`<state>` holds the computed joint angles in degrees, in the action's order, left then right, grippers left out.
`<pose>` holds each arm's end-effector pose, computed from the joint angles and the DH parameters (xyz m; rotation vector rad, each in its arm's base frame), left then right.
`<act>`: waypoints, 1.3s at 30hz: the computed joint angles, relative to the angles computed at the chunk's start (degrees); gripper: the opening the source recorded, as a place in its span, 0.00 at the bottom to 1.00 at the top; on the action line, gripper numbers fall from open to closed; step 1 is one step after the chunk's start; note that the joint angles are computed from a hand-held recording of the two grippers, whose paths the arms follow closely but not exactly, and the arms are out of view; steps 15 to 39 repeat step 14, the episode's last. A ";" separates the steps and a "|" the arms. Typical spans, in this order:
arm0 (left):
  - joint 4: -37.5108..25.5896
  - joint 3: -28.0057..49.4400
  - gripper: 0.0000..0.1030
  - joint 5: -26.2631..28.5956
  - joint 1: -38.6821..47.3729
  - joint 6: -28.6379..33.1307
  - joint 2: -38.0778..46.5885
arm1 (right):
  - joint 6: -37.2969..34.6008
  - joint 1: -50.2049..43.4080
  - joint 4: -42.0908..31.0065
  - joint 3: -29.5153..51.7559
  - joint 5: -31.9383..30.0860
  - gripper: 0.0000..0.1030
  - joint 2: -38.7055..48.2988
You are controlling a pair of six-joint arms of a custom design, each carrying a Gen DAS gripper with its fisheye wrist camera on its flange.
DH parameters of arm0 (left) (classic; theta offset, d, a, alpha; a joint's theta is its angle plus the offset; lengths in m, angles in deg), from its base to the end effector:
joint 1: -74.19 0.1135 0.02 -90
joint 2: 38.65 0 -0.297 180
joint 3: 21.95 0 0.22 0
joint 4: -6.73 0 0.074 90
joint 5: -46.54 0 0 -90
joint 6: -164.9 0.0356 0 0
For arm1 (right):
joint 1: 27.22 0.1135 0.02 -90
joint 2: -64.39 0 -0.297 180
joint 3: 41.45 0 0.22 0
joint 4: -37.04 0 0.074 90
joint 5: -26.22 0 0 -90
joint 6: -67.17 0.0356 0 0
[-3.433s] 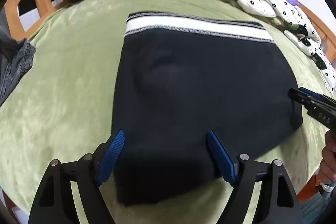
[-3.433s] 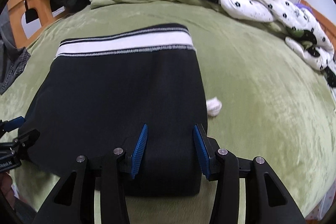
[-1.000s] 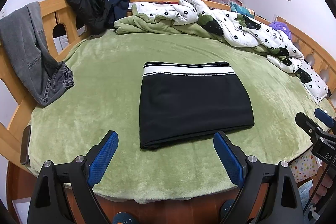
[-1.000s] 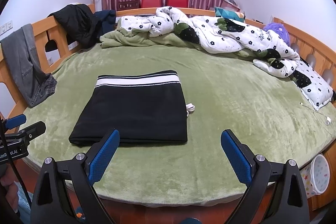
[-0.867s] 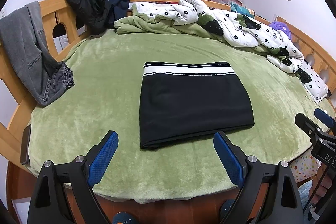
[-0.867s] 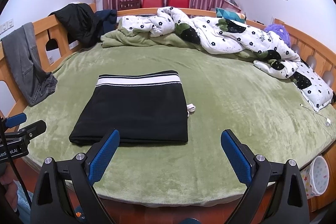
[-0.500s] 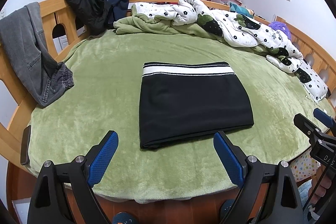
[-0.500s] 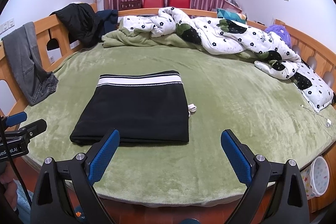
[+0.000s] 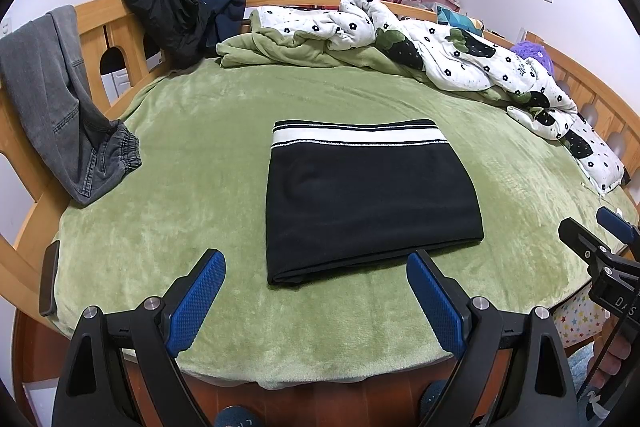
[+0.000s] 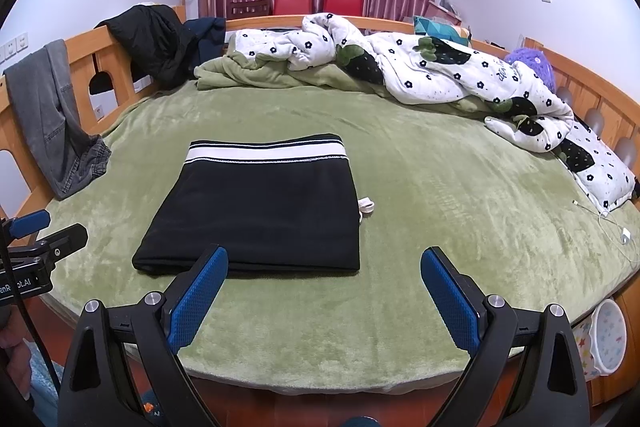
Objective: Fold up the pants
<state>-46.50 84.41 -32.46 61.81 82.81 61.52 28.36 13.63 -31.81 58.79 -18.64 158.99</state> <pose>0.3555 -0.0850 0.3498 0.5095 2.3337 -0.2663 0.2490 0.1820 0.3427 0.4254 2.2252 -0.2644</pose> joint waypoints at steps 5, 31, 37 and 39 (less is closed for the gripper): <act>0.21 -0.19 0.89 -0.17 -0.06 -0.01 -0.08 | -0.25 -0.17 0.33 -0.24 -0.16 0.93 -0.14; -0.26 0.89 0.89 0.49 0.09 -0.18 0.08 | 0.17 0.06 -0.69 1.05 0.07 0.93 0.49; -0.26 0.89 0.89 0.49 0.09 -0.18 0.08 | 0.17 0.06 -0.69 1.05 0.07 0.93 0.49; -0.26 0.89 0.89 0.49 0.09 -0.18 0.08 | 0.17 0.06 -0.69 1.05 0.07 0.93 0.49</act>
